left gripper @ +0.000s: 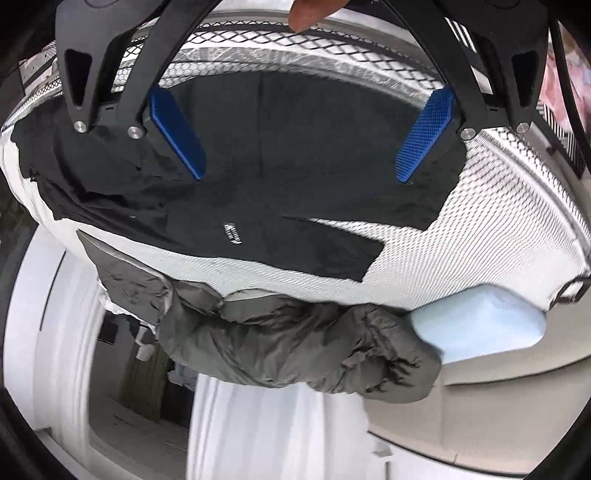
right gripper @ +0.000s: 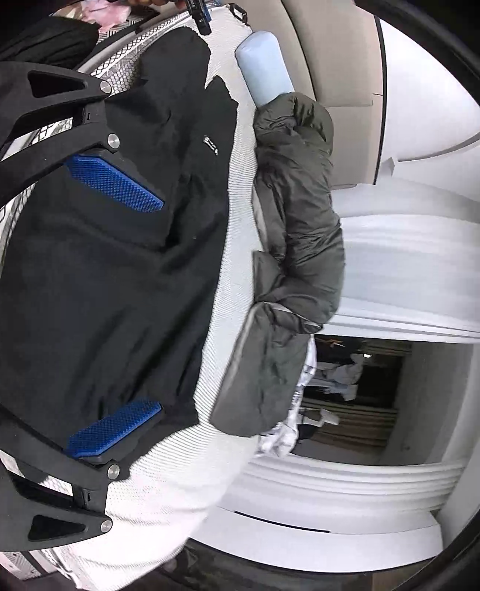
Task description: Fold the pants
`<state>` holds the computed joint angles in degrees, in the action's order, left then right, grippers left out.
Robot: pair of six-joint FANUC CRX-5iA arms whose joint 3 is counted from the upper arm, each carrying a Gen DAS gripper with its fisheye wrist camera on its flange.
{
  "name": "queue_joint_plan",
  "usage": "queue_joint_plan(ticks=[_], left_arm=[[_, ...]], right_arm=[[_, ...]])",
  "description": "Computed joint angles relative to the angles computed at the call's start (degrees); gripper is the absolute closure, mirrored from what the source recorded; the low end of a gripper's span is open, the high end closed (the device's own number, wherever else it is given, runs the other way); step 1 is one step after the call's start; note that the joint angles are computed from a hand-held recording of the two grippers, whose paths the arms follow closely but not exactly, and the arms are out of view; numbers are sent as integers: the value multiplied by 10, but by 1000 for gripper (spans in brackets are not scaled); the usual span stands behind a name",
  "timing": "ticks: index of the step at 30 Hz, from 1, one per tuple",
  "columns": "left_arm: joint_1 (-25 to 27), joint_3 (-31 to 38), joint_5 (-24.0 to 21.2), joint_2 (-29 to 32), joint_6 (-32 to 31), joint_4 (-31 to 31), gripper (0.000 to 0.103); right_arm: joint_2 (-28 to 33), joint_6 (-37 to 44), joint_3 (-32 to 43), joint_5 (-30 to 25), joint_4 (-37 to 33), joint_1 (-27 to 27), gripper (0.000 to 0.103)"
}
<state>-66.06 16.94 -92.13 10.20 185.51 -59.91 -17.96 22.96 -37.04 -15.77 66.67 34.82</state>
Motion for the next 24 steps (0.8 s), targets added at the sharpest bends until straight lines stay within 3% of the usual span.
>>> queue_joint_plan(ticks=[3, 8, 14, 19, 22, 24], left_arm=[[10, -30, 7, -23, 28, 24, 1], [36, -94, 39, -66, 94, 64, 1], [64, -155, 81, -104, 137, 110, 3], [99, -215, 165, -138, 168, 151, 12], [122, -233, 193, -141, 164, 160, 31], [130, -228, 186, -134, 158, 157, 49]], right_arm=[[-14, 2, -9, -3, -7, -8, 0], [-29, -61, -38, -17, 63, -44, 0], [-44, -33, -55, -33, -16, -55, 0], [-54, -47, -75, -44, -20, -64, 0], [-50, -46, -76, -50, -33, -63, 0], [-48, -52, -78, -54, -39, -66, 0]])
